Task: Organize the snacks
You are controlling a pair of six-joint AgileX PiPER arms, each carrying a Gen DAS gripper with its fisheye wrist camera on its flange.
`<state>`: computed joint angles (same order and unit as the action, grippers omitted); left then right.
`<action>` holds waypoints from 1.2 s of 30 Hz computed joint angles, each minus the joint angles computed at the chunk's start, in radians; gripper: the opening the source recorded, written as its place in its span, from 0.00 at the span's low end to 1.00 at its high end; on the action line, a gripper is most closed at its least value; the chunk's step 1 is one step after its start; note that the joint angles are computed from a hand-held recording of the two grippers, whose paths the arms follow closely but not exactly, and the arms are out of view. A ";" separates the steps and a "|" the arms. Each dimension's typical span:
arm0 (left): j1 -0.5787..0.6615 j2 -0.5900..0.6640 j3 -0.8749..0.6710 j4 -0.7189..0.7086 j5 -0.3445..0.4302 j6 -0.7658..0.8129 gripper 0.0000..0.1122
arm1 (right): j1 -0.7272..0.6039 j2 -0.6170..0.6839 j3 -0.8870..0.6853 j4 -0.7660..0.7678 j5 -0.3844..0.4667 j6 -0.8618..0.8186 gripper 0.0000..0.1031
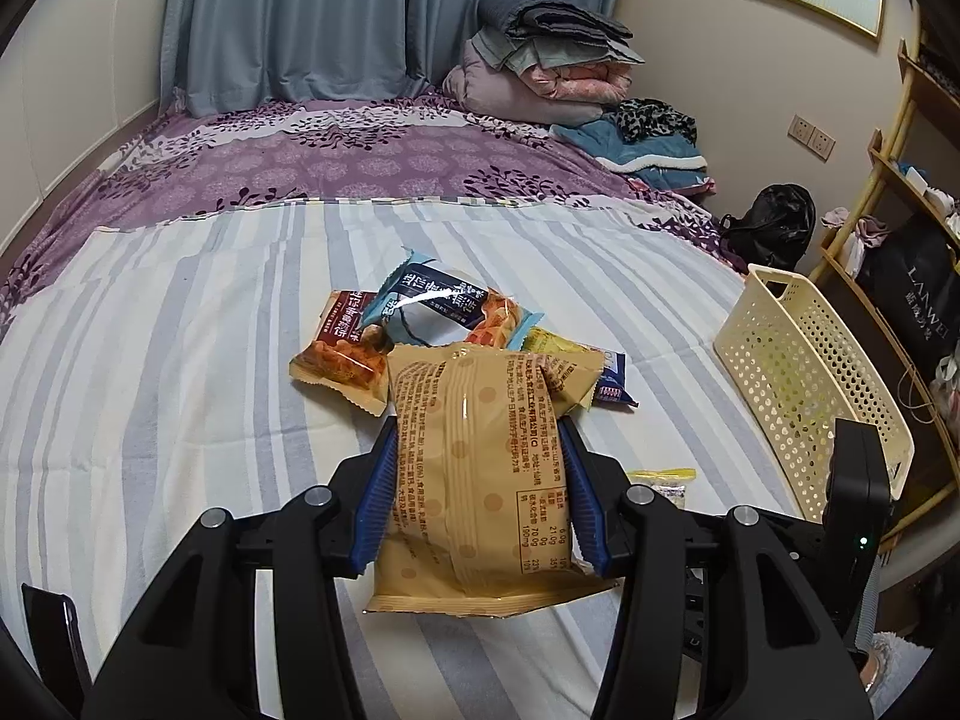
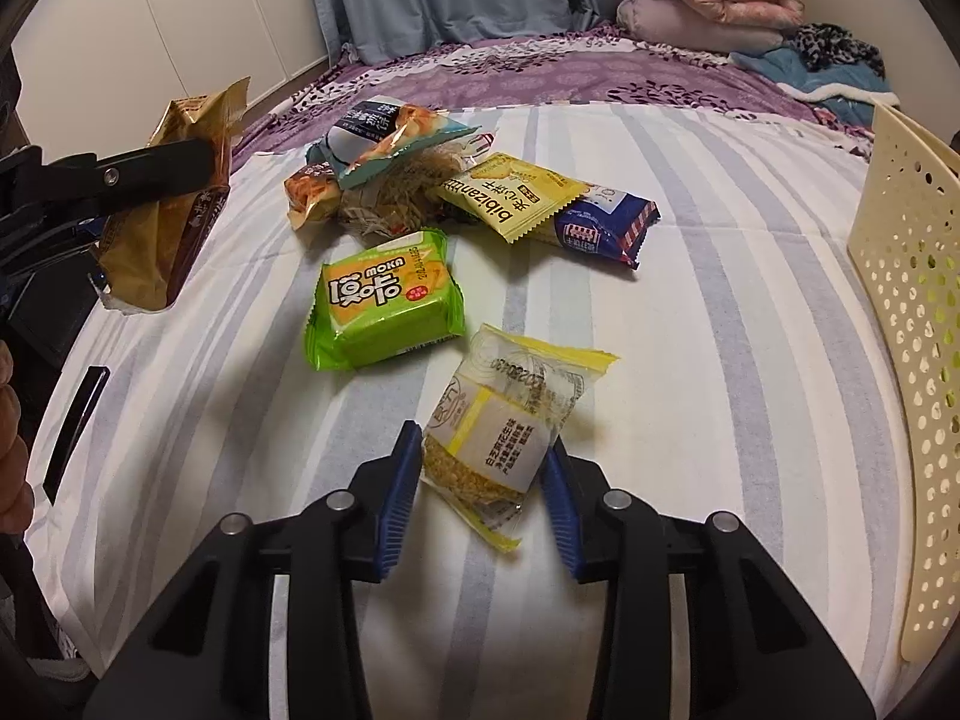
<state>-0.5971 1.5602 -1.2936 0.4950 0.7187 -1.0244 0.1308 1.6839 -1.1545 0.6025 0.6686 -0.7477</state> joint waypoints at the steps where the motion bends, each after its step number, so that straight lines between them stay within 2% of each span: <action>1: -0.001 -0.004 0.002 0.003 0.003 -0.004 0.46 | -0.001 -0.009 0.006 0.006 0.002 -0.006 0.37; 10: -0.048 -0.020 -0.022 0.051 0.038 -0.039 0.46 | -0.078 -0.104 0.024 0.100 0.042 -0.065 0.36; 13: -0.069 -0.015 -0.047 0.063 0.055 -0.041 0.46 | -0.127 -0.137 0.018 0.137 0.063 -0.085 0.35; 15: -0.081 -0.010 -0.063 0.067 0.064 -0.037 0.46 | -0.168 -0.158 0.009 0.168 0.081 -0.100 0.31; 25: -0.147 0.040 -0.163 0.082 0.105 -0.015 0.46 | -0.345 -0.192 -0.039 0.275 0.171 -0.167 0.32; 27: -0.158 0.046 -0.173 0.085 0.109 -0.017 0.46 | -0.341 -0.180 -0.017 0.260 0.174 -0.158 0.34; 29: -0.164 0.049 -0.177 0.084 0.109 -0.016 0.46 | -0.330 -0.160 0.007 0.252 0.192 -0.156 0.46; 34: -0.167 0.042 -0.168 0.080 0.106 -0.015 0.46 | -0.244 -0.119 0.054 0.227 0.208 -0.166 0.49; 36: -0.166 0.029 -0.154 0.085 0.101 -0.023 0.46 | -0.192 -0.110 0.067 0.208 0.185 -0.158 0.59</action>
<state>-0.7635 1.5895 -1.4474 0.5798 0.8199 -1.0476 -0.0617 1.5738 -1.0871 0.8109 0.8536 -0.9057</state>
